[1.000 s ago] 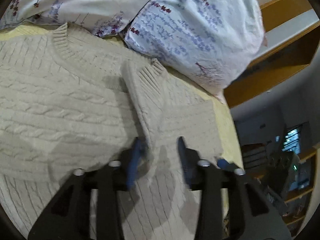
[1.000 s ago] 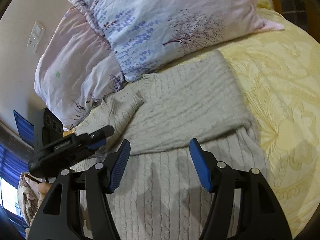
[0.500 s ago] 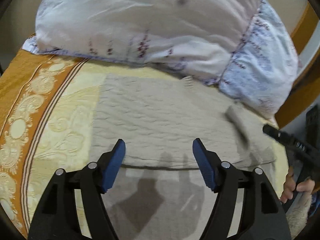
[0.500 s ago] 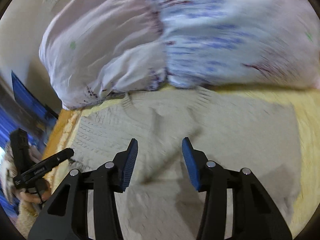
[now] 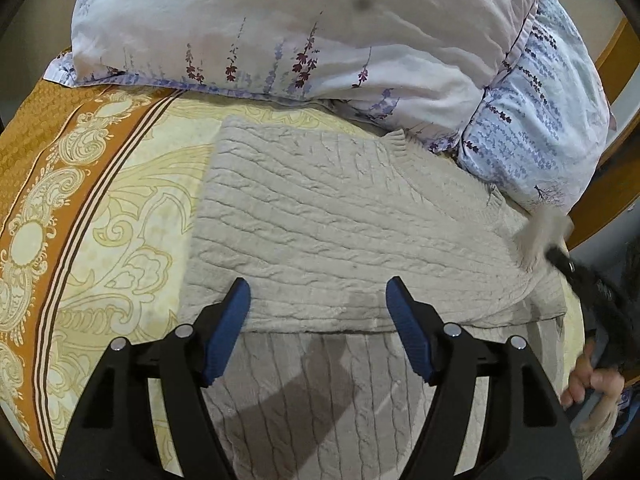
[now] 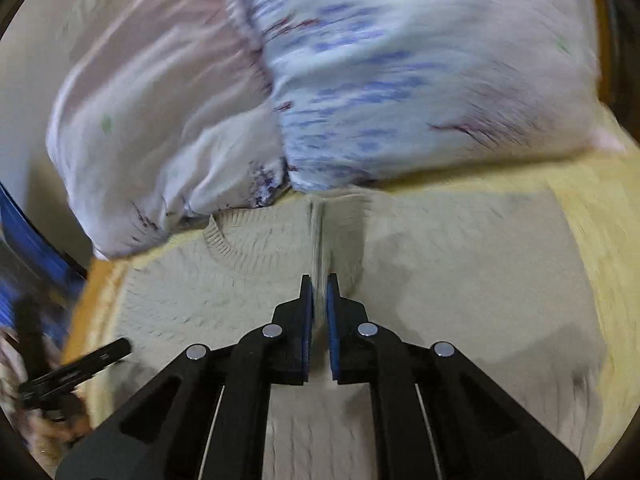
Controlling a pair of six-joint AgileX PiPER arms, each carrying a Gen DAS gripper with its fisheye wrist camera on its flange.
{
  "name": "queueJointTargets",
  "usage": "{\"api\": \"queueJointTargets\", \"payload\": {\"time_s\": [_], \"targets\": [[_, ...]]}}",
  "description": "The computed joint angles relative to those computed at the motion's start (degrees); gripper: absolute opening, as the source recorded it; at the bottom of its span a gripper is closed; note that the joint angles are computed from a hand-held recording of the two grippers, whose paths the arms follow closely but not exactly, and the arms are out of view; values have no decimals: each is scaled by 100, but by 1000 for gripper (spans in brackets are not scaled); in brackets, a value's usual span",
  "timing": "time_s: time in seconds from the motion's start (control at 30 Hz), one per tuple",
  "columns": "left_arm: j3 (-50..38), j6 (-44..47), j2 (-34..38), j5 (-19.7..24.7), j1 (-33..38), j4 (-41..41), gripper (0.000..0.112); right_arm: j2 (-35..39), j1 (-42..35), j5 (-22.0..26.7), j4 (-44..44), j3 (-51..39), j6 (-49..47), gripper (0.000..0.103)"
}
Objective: Fold small clothes
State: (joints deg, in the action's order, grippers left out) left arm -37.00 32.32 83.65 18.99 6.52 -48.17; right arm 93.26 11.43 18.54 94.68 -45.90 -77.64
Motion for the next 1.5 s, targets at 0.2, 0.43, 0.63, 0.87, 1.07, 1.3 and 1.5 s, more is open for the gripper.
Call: {"api": "queueJointTargets", "payload": {"time_s": [0.2, 0.43, 0.63, 0.87, 1.07, 1.3, 1.5], "targets": [[18, 159, -25, 75, 25, -126, 73, 520, -1379, 2041, -959, 142, 822, 16], [113, 853, -157, 556, 398, -798, 73, 1224, -1904, 2897, -1134, -282, 1318, 30], [280, 1319, -392, 1122, 994, -1188, 73, 1314, -1955, 2943, -1141, -462, 1303, 20], [472, 1380, -655, 1136, 1200, -1040, 73, 589, -1839, 2347, -71, 58, -105, 7], [679, 1680, -755, 1239, 1423, -1140, 73, 924, -1614, 1557, -1233, -282, 1134, 8], [1296, 2443, -1523, 2065, 2222, -1225, 73, 199, -2687, 2545, -1302, 469, 382, 52], [1967, 3144, -2265, 3025, 3118, -1076, 73, -219, -4446, 3673, -2242, 1044, -111, 52]]}}
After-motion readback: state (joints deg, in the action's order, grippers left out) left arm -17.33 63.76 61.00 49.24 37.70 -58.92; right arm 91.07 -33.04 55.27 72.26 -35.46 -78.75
